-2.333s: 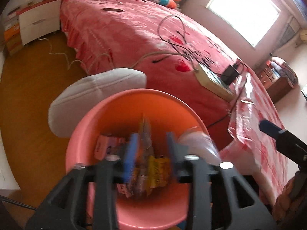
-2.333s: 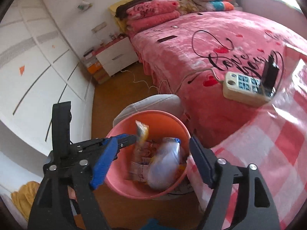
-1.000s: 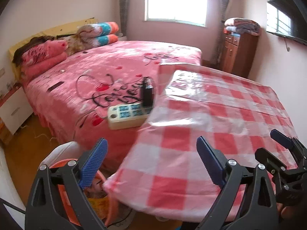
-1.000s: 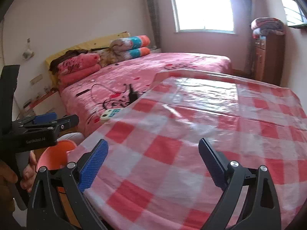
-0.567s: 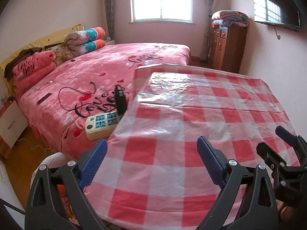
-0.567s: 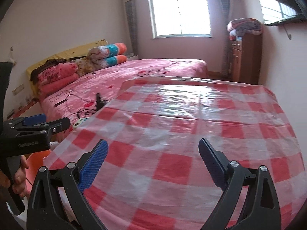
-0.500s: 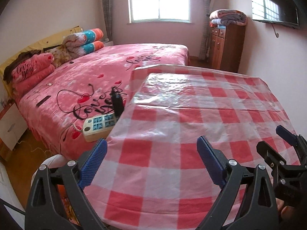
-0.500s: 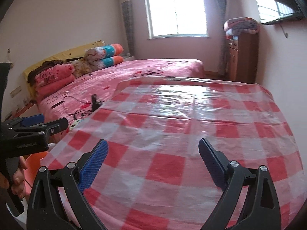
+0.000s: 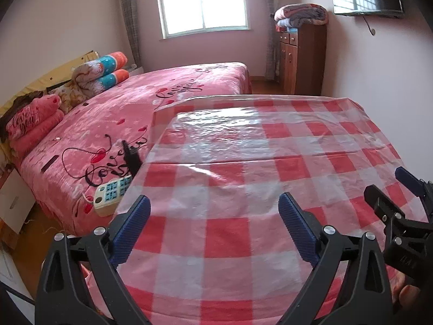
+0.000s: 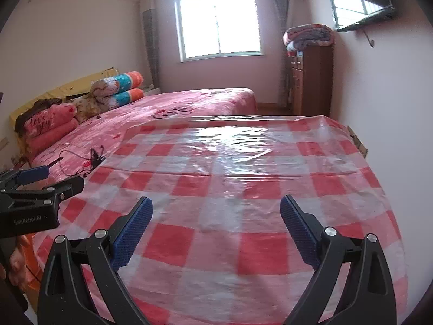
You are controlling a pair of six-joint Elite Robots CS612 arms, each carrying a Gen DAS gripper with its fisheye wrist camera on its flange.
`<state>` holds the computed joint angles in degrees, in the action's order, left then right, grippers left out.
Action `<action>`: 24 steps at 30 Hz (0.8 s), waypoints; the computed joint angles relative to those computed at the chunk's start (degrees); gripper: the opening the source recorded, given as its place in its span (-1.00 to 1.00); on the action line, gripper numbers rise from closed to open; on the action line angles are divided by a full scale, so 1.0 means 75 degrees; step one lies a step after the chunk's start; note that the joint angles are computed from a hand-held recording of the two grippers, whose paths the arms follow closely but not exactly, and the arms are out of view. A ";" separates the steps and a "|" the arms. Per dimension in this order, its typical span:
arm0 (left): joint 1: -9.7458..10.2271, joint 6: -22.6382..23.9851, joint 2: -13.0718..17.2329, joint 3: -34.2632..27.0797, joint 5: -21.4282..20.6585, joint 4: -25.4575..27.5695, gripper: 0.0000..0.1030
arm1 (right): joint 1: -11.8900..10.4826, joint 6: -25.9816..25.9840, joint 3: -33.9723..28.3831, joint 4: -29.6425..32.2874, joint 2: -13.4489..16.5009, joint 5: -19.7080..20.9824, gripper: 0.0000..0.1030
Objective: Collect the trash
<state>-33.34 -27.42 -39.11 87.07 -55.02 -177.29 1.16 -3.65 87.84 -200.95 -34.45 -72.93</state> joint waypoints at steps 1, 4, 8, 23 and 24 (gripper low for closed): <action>-0.0014 0.0043 0.0038 -0.0074 -0.0026 0.0026 0.86 | -0.0031 0.0058 -0.0006 -0.0005 0.0004 -0.0043 0.83; -0.0054 0.0144 0.0139 -0.0273 -0.0055 0.0131 0.87 | -0.0102 0.0165 -0.0017 -0.0051 0.0014 -0.0150 0.83; -0.0098 0.0208 0.0274 -0.0549 -0.0096 0.0293 0.87 | -0.0174 0.0250 -0.0025 -0.0140 0.0034 -0.0340 0.83; -0.0272 0.0476 0.0667 -0.1281 0.0016 0.0639 0.87 | -0.0365 0.0401 -0.0046 -0.0239 0.0090 -0.0892 0.83; -0.0274 0.0462 0.0683 -0.1317 0.0020 0.0688 0.87 | -0.0371 0.0390 -0.0046 -0.0227 0.0090 -0.0895 0.83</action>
